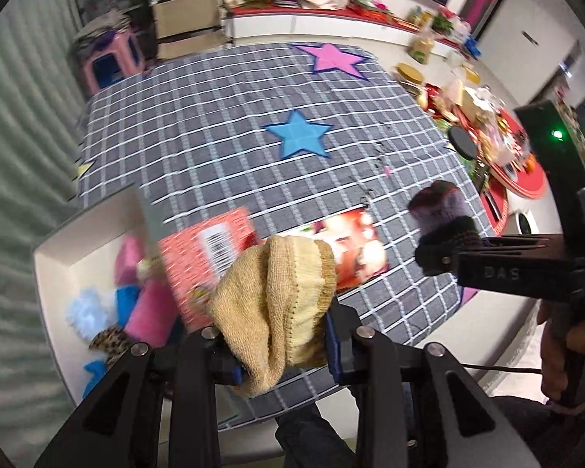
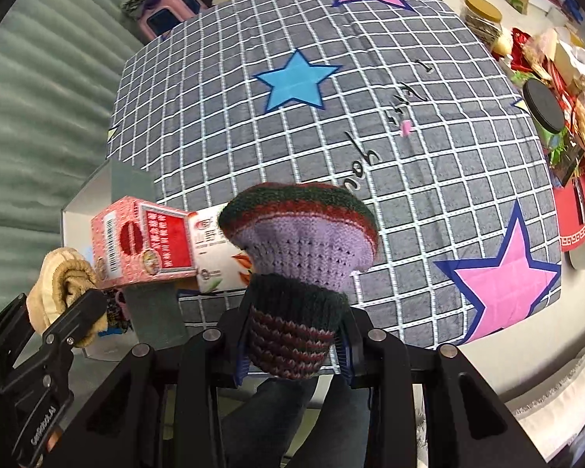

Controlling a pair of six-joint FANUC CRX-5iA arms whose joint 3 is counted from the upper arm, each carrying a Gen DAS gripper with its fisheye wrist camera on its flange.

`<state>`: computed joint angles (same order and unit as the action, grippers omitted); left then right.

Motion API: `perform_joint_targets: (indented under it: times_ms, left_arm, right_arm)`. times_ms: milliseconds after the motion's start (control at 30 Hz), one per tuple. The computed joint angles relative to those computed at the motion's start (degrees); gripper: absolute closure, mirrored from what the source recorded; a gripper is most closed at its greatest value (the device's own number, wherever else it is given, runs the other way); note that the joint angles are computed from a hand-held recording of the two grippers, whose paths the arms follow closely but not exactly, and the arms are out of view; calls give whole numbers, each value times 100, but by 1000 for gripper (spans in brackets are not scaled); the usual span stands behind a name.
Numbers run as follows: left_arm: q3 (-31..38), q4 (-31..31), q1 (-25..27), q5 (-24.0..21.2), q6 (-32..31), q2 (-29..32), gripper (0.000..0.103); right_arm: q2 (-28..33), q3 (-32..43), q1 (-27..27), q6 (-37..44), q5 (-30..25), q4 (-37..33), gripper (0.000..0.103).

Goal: Organize soft objects
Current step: 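Carry the knit hat and beige knit item over the white box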

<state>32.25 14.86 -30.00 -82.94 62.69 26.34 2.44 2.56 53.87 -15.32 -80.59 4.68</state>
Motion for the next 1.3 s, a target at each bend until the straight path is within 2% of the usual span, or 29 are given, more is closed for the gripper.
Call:
perform_joint_targets:
  times_ms: [333,667,1067,1300]
  left_arm:
    - [-497,-119,604,244,646,-358,69]
    - [-886,-324,987,444,960,-643,69]
    - [-1000,-462,1155,410,1019,-661,69]
    - [-1099,-426,1230,457,1134,-692,69]
  right_arm:
    - [639,785,-70,769,-78,-30,67]
    - [1440,1841,-145,1852,-340,-46,67]
    - [2819,3989,-297,3385,-817,117,67]
    - [3201,4574,-319,3754,-1040,-11,67]
